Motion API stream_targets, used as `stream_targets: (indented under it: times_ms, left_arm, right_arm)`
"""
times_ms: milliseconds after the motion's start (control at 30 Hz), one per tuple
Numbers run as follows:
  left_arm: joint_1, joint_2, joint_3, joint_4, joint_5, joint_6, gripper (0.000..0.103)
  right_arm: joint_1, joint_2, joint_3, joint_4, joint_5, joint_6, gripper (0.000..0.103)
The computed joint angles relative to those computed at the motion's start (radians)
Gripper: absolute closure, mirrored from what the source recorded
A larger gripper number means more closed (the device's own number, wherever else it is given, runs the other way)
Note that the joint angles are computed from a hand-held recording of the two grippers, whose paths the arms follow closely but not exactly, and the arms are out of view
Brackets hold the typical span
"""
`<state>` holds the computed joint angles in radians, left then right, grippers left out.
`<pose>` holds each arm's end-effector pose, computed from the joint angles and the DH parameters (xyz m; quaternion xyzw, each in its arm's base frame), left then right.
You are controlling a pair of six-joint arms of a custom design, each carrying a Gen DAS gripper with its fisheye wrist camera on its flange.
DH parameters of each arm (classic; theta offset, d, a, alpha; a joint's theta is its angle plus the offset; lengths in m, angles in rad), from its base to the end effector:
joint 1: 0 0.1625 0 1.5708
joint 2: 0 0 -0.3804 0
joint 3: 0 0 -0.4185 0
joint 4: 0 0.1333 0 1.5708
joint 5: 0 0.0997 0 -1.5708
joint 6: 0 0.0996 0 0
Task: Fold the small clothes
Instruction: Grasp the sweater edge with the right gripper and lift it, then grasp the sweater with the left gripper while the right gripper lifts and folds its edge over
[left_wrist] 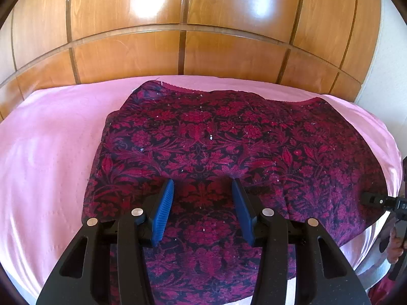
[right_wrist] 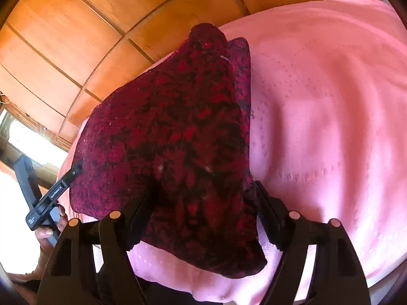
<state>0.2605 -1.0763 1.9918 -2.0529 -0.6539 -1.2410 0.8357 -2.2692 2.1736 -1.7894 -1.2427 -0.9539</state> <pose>-0.4290 -0.3341 0.0687 0.1254 0.8719 -0.3574 0.3102 -0.0758 -0.3305 0.4349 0.1318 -0.9658 0.2231 0.0083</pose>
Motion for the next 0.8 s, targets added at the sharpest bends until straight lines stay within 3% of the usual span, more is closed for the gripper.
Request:
stream_targets:
  times_ms: [133,300,333,367,467,633,667,800]
  left_arm:
    - [-0.002,-0.003,0.006,-0.008,0.001,-0.002,0.057]
    - [-0.022,-0.047,0.038,-0.041,0.005,-0.041,0.057]
    - [-0.03,-0.067,0.057,-0.071,0.006,-0.041,0.061]
    - [-0.033,-0.086,0.076,-0.115,-0.001,-0.019,0.07]
    - [-0.02,-0.121,0.109,-0.194,-0.057,0.037,0.082]
    - [0.043,-0.159,0.17,-0.384,-0.187,0.141,0.083]
    - [0.053,-0.164,0.179,-0.411,-0.198,0.147,0.087]
    - [0.095,-0.19,0.211,-0.523,-0.254,0.184,0.087]
  right_arm:
    - [-0.019,-0.014,0.008,0.011,0.017,-0.011,0.026]
    - [0.015,-0.031,0.017,0.021,-0.002,-0.005,0.064]
    - [0.027,-0.039,0.02,0.017,-0.006,0.002,0.066]
    - [0.038,-0.049,0.017,0.023,-0.006,0.008,0.069]
    - [0.047,-0.074,0.007,0.05,0.034,0.015,0.073]
    - [0.091,-0.121,-0.029,0.137,0.134,-0.008,0.075]
    - [0.119,-0.131,-0.034,0.148,0.15,-0.011,0.075]
    - [0.238,-0.141,-0.027,0.141,0.172,0.001,0.076]
